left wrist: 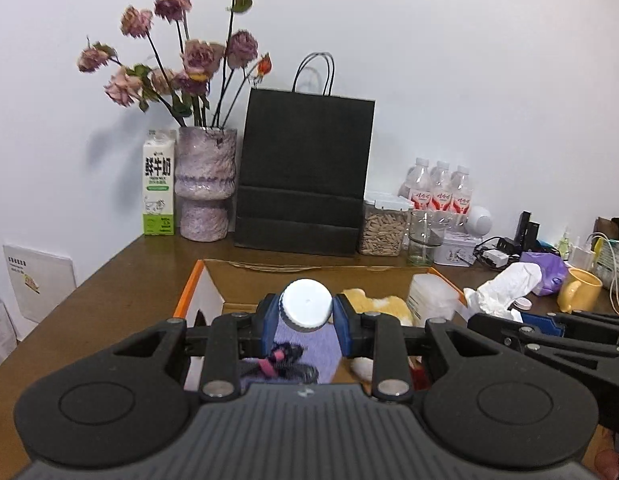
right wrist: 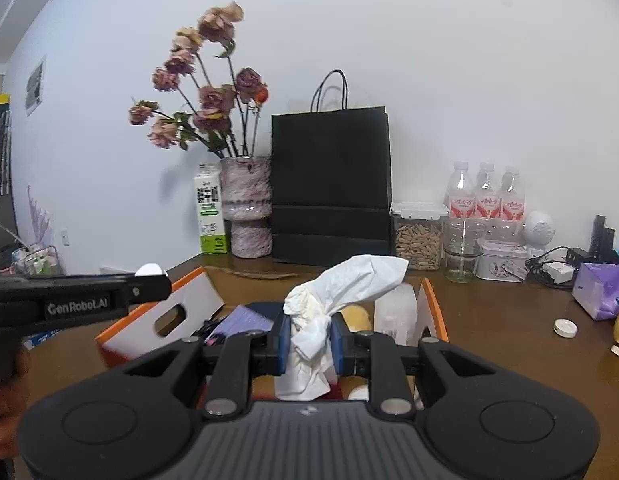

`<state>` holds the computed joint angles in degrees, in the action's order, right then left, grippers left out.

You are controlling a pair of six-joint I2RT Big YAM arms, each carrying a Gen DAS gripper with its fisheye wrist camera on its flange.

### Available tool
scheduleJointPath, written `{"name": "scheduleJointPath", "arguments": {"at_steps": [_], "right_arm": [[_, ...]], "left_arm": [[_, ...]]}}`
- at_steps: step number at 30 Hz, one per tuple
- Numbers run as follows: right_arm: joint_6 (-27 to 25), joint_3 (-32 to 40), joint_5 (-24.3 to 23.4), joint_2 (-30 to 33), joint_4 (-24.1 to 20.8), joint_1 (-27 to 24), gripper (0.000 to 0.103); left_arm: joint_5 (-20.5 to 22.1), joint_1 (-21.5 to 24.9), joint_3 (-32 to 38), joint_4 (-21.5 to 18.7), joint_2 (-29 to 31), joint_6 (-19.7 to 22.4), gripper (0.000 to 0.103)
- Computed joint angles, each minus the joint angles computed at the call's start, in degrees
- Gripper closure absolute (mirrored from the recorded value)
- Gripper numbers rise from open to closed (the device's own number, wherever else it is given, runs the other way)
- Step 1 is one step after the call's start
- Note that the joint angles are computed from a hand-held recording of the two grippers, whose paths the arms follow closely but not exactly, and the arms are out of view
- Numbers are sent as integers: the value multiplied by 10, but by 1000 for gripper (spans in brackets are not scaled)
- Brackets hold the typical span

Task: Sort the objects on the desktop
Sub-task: 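Carry the tissue and white cap into the box and open both tools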

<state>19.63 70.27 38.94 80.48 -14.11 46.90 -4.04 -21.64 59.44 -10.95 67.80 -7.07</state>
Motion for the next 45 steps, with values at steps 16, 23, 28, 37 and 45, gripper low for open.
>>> {"name": "scheduleJointPath", "arguments": {"at_steps": [16, 23, 28, 37, 45], "right_arm": [[33, 14, -111, 63, 19, -72, 83], [44, 9, -94, 60, 15, -70, 83], [38, 7, -94, 59, 15, -67, 83], [32, 7, -79, 58, 16, -61, 64], [22, -13, -33, 46, 63, -51, 0]], "left_arm": [[-11, -1, 39, 4, 94, 37, 73], [-18, -6, 35, 7, 98, 50, 73], [-20, -7, 34, 9, 97, 53, 73], [-33, -7, 25, 28, 94, 53, 44], [-81, -11, 0, 95, 82, 37, 0]]}}
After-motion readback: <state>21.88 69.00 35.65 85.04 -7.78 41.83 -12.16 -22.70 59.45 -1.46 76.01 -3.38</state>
